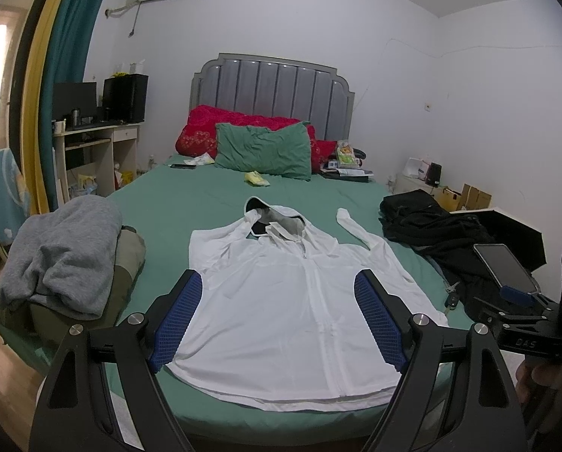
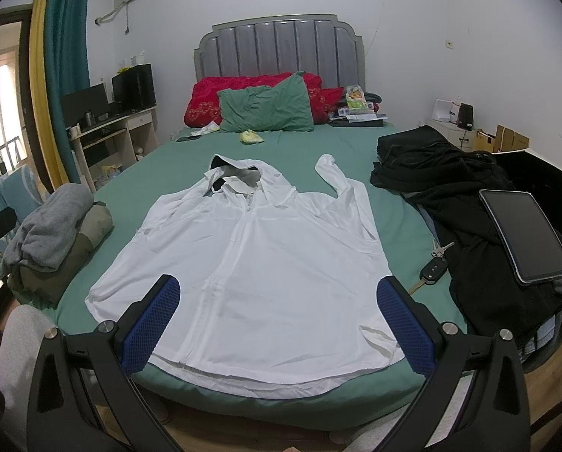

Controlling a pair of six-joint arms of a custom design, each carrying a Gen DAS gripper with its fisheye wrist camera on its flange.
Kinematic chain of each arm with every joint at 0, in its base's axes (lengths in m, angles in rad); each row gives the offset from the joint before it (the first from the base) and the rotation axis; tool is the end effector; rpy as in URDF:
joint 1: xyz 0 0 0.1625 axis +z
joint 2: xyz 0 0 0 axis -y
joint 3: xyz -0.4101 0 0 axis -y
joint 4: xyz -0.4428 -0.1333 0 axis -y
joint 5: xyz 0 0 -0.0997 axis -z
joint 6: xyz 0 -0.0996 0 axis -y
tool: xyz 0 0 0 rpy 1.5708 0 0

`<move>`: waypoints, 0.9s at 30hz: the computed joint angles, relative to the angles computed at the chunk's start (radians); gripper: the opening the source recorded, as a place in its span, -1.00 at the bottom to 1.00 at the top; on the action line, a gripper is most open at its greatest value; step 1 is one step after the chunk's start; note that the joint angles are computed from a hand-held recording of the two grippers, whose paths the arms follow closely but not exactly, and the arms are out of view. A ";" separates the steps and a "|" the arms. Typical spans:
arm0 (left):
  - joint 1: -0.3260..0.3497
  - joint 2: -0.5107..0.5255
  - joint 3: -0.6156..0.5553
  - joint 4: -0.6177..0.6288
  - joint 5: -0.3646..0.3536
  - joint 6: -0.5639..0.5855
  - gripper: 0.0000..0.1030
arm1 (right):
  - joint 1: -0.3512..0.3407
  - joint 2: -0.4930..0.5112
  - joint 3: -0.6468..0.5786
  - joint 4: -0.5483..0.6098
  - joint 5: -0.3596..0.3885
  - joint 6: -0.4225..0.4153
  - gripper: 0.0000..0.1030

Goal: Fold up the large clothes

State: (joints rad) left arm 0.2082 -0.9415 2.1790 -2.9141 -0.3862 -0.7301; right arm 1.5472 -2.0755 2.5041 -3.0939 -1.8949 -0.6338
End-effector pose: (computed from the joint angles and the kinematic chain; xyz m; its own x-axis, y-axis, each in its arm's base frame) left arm -0.4322 -0.3218 0.0488 -0.7782 0.1224 -0.6159 0.6092 0.3855 -0.6931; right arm 0.0937 -0.3364 0.3828 -0.7646 -0.0254 0.6440 -0.5486 0.5501 -0.6296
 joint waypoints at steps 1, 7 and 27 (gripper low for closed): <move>0.001 0.002 0.000 -0.007 0.001 0.005 0.66 | -0.001 -0.001 0.000 0.002 0.000 0.000 0.99; 0.005 0.001 -0.010 0.017 -0.005 -0.006 0.66 | -0.011 0.001 -0.006 0.015 0.002 0.000 0.99; 0.441 0.242 -0.385 -0.099 -0.324 0.434 0.66 | -0.245 0.491 -0.564 0.253 0.152 -0.088 0.29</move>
